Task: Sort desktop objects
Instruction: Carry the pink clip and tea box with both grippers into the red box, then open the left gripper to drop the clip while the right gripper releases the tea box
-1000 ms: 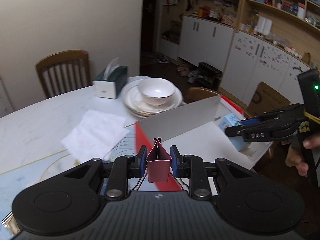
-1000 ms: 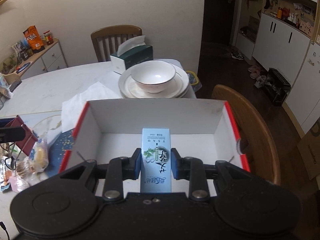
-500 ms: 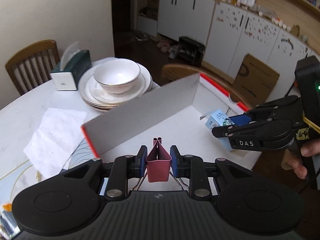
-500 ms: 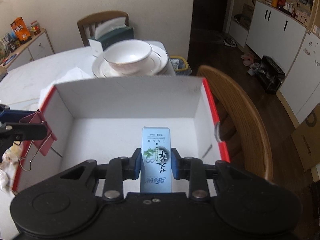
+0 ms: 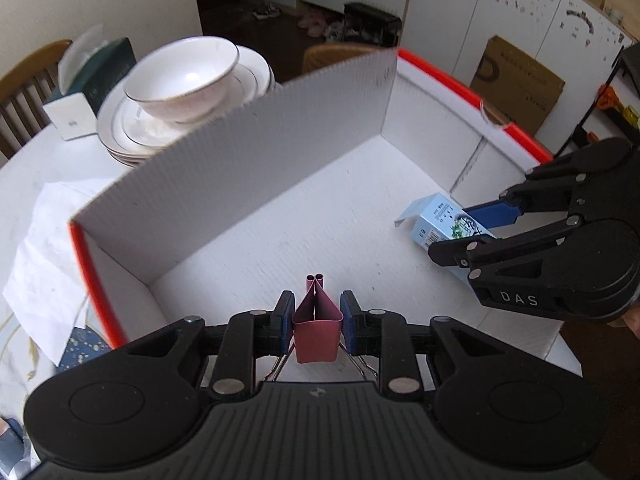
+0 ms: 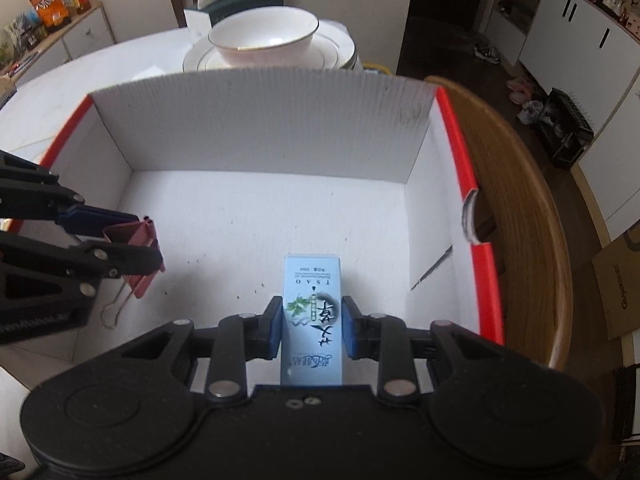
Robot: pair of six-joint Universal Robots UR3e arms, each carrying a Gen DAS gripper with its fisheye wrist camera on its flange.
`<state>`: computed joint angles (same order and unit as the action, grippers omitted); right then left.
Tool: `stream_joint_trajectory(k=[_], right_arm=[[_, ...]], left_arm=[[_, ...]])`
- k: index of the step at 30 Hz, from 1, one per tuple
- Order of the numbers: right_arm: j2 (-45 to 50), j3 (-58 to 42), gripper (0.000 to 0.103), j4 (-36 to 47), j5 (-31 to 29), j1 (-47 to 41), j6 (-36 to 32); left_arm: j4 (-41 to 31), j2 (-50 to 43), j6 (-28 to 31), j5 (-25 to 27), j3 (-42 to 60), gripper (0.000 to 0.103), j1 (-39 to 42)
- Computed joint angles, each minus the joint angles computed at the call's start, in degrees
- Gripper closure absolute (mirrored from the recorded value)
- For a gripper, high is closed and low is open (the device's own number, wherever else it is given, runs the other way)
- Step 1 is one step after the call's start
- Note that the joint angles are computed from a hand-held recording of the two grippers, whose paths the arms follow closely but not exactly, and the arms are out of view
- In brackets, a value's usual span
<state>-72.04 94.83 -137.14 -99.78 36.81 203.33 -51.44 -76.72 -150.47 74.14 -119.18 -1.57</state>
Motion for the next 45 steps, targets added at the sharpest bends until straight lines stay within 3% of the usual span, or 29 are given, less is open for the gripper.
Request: stream_joint_trajectory(k=[8, 21, 27, 45], right_arm=[[1.9, -1.82, 0.075, 3.39, 2.66, -0.52, -0.84], [4.05, -5.51, 0.07, 7.06, 1.94, -0.1, -1.1], [2.51, -3.74, 0.052, 5.31, 1.89, -0.47, -0.35], [-8.27, 7.08, 0.026, -7.52, 2.98, -0.16, -0.19]], left_arm=[[-3.22, -3.86, 0.77, 1.74, 2.69, 0.08, -1.56], [-6.82, -4.2, 2.61, 1.75, 3.69, 0.08, -0.85], [-6.06, -1.69, 2.91, 0.06, 2.33, 0.08, 0.33], [-14.37, 16.89, 7.79, -9.26, -2.65, 0.078, 11.9]])
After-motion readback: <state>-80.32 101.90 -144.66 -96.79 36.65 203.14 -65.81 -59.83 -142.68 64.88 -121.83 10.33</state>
